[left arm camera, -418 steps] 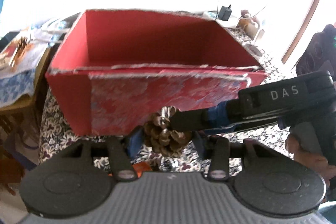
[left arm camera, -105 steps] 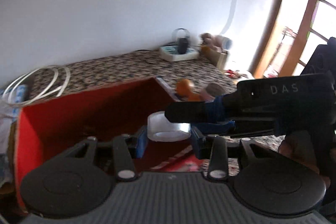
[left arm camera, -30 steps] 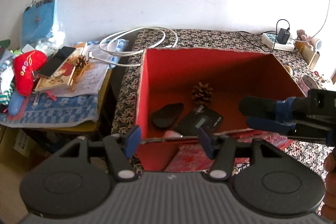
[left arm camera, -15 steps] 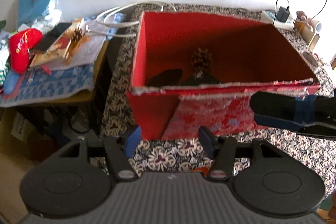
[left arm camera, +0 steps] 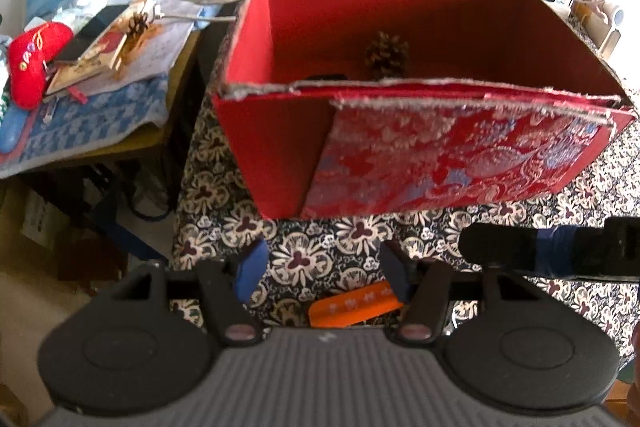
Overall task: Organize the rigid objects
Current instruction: 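Move the open right gripper out of the box to the silver metal clip, then grasp the silver metal clip with the right gripper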
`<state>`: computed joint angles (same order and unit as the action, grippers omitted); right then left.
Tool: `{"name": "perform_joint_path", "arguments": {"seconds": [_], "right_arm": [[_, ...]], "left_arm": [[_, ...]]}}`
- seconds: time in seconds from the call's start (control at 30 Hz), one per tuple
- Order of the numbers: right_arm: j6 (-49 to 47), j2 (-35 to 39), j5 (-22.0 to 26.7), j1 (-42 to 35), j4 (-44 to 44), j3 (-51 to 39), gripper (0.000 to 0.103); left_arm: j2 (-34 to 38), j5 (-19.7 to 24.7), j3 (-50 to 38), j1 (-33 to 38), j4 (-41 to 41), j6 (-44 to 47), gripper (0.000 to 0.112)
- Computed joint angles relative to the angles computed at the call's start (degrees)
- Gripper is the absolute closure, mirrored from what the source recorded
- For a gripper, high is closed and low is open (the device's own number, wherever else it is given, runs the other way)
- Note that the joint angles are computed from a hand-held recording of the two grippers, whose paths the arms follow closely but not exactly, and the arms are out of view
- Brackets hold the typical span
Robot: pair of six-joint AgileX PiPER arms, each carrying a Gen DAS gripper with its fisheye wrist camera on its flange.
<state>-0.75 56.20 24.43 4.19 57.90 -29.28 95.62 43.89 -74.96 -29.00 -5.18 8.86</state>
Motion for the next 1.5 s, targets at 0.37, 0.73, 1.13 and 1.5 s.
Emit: {"name": "perform_joint_path", "arguments": {"seconds": [0.37, 0.73, 1.13, 1.5], "right_arm": [[-2.69, 0.19, 4.77, -5.05, 0.70, 1.94, 0.077], [-8.58, 1.32, 10.29, -10.65, 4.39, 3.91, 0.078], [-16.04, 4.90, 11.71, -11.44, 10.71, 3.97, 0.078], [-23.50, 4.54, 17.70, -18.69, 15.71, 6.78, 0.083]], "left_arm": [[2.05, -0.20, 0.58, -0.94, -0.59, 1.09, 0.050], [-1.28, -0.38, 8.74, 2.65, -17.26, 20.55, 0.049], [-1.75, -1.12, 10.54, 1.05, -24.57, 26.34, 0.049], [-0.06, -3.02, 11.72, -2.00, -23.50, 24.35, 0.078]]}}
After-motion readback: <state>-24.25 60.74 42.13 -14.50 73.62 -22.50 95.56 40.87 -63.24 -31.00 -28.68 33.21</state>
